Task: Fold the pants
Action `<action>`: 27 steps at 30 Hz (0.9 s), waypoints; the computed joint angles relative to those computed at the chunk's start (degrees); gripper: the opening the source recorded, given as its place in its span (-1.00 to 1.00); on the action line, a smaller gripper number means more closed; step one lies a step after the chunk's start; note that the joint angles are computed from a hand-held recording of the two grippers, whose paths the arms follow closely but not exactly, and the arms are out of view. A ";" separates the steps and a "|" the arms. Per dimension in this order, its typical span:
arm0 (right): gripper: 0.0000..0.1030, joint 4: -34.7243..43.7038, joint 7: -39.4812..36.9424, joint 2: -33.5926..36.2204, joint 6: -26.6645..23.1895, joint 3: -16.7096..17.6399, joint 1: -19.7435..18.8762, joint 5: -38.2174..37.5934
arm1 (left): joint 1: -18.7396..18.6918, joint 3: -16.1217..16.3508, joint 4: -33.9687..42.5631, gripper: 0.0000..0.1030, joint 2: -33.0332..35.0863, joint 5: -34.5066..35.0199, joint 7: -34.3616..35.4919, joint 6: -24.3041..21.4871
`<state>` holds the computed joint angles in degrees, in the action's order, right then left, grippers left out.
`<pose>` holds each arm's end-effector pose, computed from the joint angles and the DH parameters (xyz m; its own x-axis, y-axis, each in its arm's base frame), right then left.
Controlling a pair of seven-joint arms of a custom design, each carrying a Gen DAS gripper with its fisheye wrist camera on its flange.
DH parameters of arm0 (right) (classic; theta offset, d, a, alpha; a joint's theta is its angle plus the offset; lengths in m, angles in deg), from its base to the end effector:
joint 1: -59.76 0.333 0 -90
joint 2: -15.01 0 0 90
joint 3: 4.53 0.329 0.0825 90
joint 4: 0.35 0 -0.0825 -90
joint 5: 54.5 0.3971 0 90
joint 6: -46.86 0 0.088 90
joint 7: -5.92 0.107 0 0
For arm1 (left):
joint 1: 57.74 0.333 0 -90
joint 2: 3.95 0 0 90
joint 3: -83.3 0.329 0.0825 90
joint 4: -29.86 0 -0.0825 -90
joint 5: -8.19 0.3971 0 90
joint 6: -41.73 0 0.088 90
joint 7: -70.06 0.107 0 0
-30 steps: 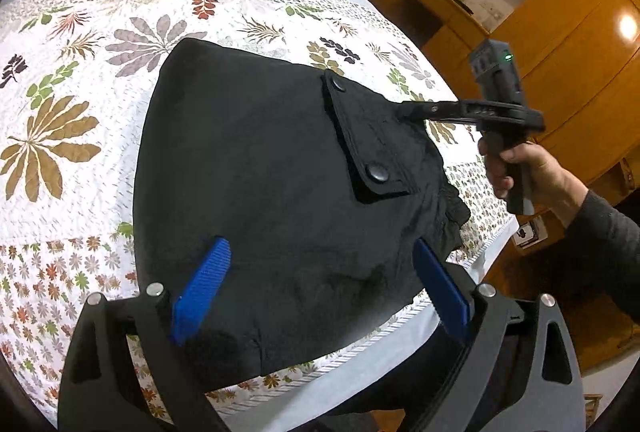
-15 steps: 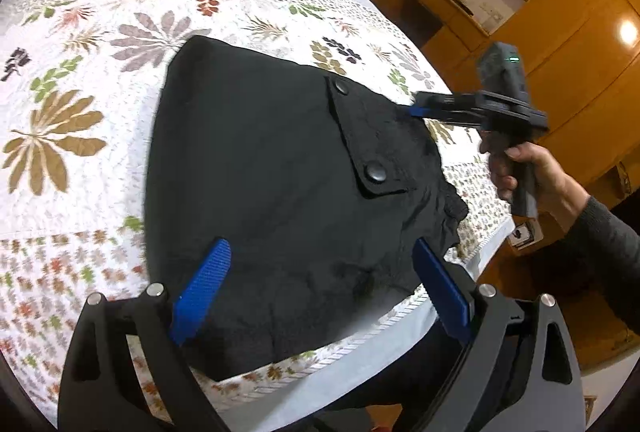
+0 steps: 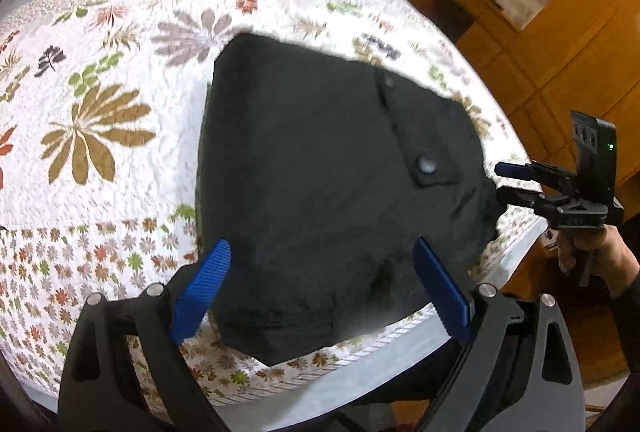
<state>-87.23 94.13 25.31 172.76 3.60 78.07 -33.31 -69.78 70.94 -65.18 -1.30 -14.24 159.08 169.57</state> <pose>0.6006 0.3029 0.6264 0.3965 -0.8409 -0.3683 -0.8679 -0.2126 -0.4490 0.5721 -0.2688 0.6412 -0.3189 -0.8616 0.3950 -0.8856 0.1223 -0.4482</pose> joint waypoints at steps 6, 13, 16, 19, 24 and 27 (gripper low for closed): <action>0.42 -2.38 1.68 0.12 -1.32 -0.03 0.52 -2.31 | -0.19 0.05 0.83 0.79 0.92 3.12 -0.65 -1.77; 0.42 -4.11 1.30 -2.09 0.02 -0.61 -0.33 -0.94 | 0.88 0.86 3.84 0.79 2.29 4.91 0.67 -2.44; 0.42 -5.28 2.65 -3.55 1.26 -1.22 -0.56 -1.68 | 2.17 1.36 7.80 0.79 5.40 2.22 0.17 -3.47; 0.42 -5.06 3.01 -3.13 1.07 -1.20 -0.45 -2.01 | 2.63 1.41 12.45 0.79 9.21 2.96 -0.24 -5.78; 0.50 -4.72 4.53 -1.37 -0.36 -1.08 0.04 -5.00 | 2.96 0.95 16.84 0.79 13.54 3.69 0.20 -8.84; 0.56 -4.97 4.13 -1.22 -0.68 -1.00 -0.54 -3.42 | 3.74 0.58 18.40 0.80 15.02 1.38 0.62 -10.40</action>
<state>-92.20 98.26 24.09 172.08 2.60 77.52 -36.73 -66.04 71.52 -46.78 13.71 -12.85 159.70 159.17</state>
